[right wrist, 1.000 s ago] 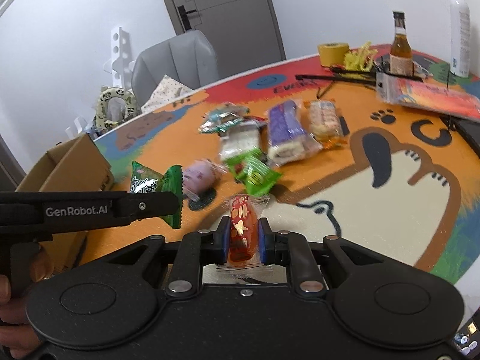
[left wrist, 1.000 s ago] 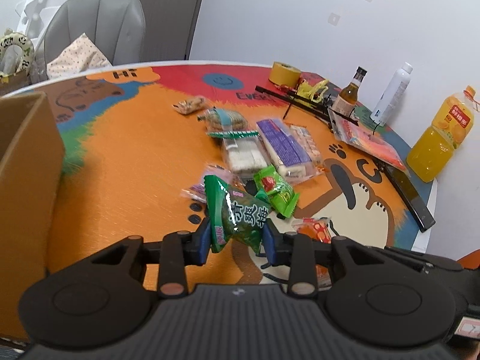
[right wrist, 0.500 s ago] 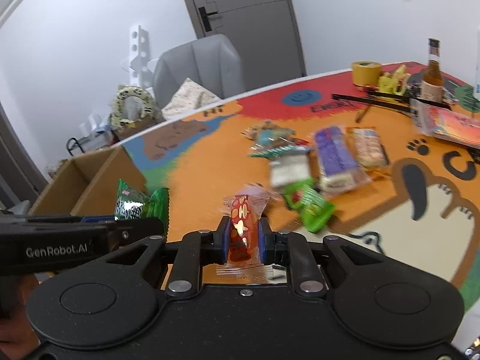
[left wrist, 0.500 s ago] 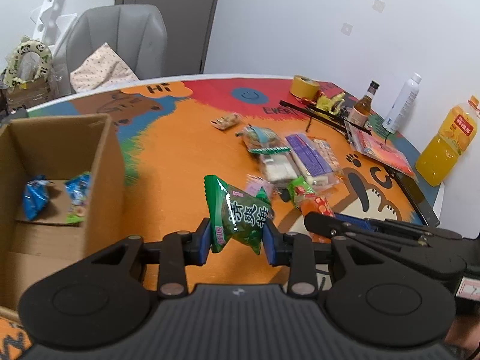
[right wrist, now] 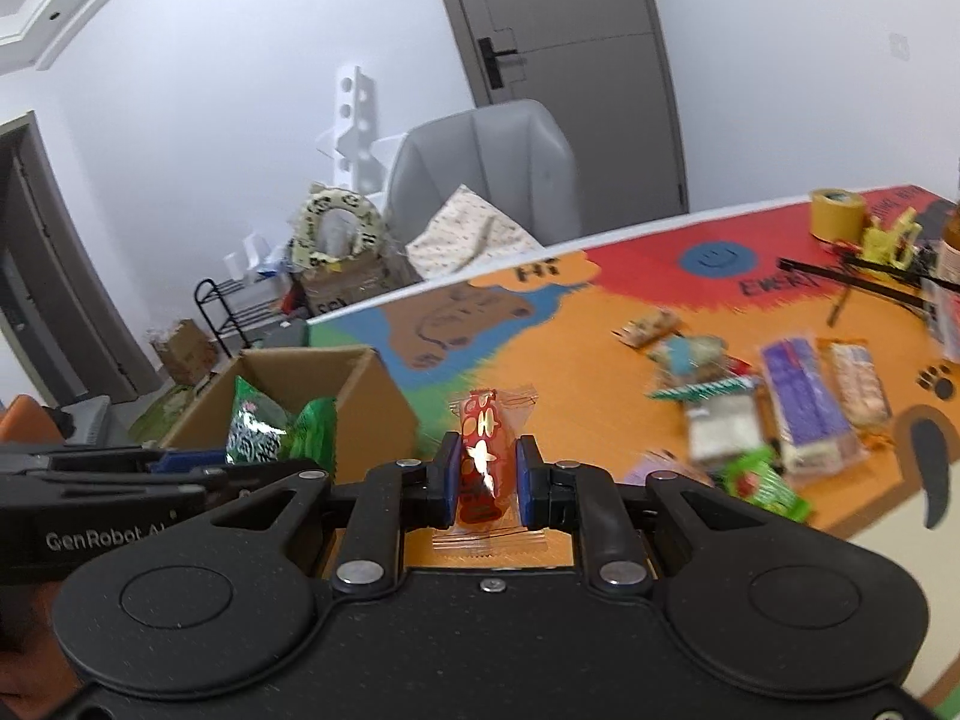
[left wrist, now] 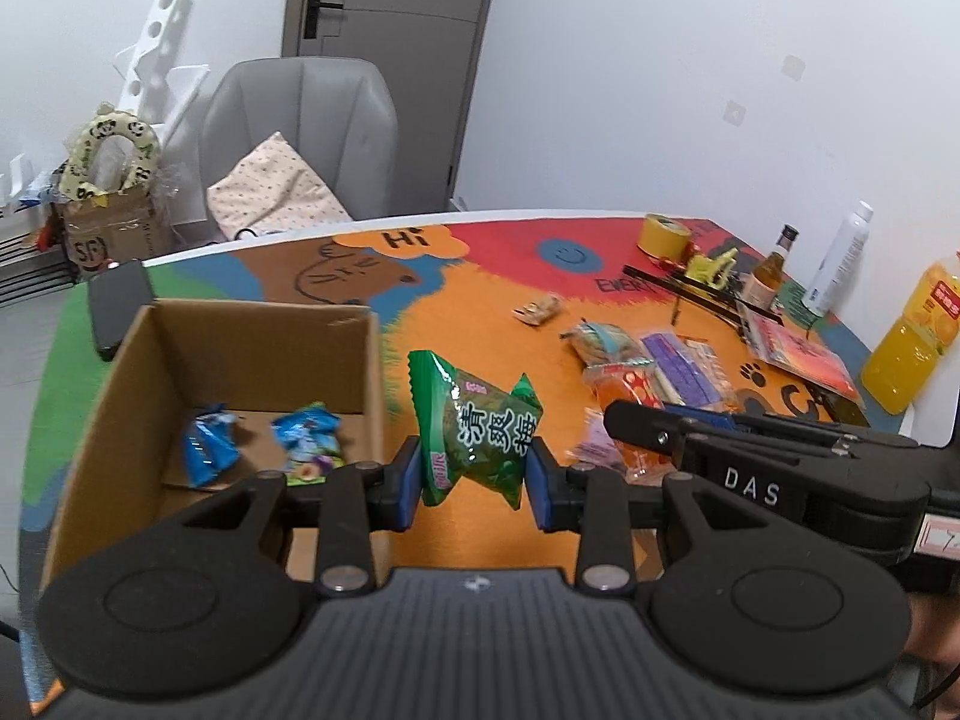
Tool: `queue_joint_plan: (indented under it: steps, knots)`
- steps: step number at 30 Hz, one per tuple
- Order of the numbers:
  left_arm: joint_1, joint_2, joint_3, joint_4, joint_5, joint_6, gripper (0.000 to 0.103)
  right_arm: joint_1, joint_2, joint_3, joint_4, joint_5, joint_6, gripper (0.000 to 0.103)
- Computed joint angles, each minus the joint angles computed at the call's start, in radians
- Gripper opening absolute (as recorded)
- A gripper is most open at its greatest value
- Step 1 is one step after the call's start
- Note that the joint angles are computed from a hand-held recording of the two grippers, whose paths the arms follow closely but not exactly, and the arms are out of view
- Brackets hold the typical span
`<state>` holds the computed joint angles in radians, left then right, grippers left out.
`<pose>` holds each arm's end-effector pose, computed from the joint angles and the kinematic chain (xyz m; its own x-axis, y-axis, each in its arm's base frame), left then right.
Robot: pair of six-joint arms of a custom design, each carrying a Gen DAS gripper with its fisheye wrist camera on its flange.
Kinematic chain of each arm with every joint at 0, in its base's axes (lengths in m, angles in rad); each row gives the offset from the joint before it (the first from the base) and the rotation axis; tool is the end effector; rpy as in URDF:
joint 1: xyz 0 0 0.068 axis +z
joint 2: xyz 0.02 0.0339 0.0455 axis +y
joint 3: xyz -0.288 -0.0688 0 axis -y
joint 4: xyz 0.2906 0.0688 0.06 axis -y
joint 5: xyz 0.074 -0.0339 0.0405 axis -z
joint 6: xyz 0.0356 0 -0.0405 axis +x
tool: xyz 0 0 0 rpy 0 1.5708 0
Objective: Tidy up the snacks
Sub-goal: 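Carry the green packet and orange candy into the box and release both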
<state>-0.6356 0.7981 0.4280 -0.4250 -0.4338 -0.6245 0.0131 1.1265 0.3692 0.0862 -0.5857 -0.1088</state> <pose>0.1586 -0.0984 0.1946 -0.6426 -0.1853 -0.7435 -0.0910 0.9819 -0.1660 0.2295 0.0227 0.1530 -0.5699 -0.0980 -0.8158 -0.5087 0.8218 0.2567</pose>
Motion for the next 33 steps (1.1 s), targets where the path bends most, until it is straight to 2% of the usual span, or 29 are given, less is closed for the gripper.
queue_joint_plan:
  steps: [6, 11, 23, 29, 33]
  knots:
    - [0.063, -0.108, -0.013, -0.085, 0.015, 0.039, 0.034, 0.110, -0.036, 0.004, 0.002, 0.051, 0.051, 0.017]
    - [0.174, -0.194, -0.029, -0.136, 0.062, 0.093, 0.034, 0.200, -0.043, 0.020, 0.005, 0.096, 0.073, 0.017]
    - [0.544, -0.275, -0.086, -0.144, 0.280, 0.261, 0.035, 0.379, 0.049, 0.072, 0.064, 0.194, 0.116, 0.017]
    - [0.674, -0.295, -0.102, -0.145, 0.369, 0.332, 0.040, 0.459, 0.107, 0.094, 0.091, 0.258, 0.144, 0.017]
    - [0.769, -0.324, -0.102, -0.160, 0.453, 0.365, 0.047, 0.493, 0.117, 0.095, 0.115, 0.268, 0.157, 0.017]
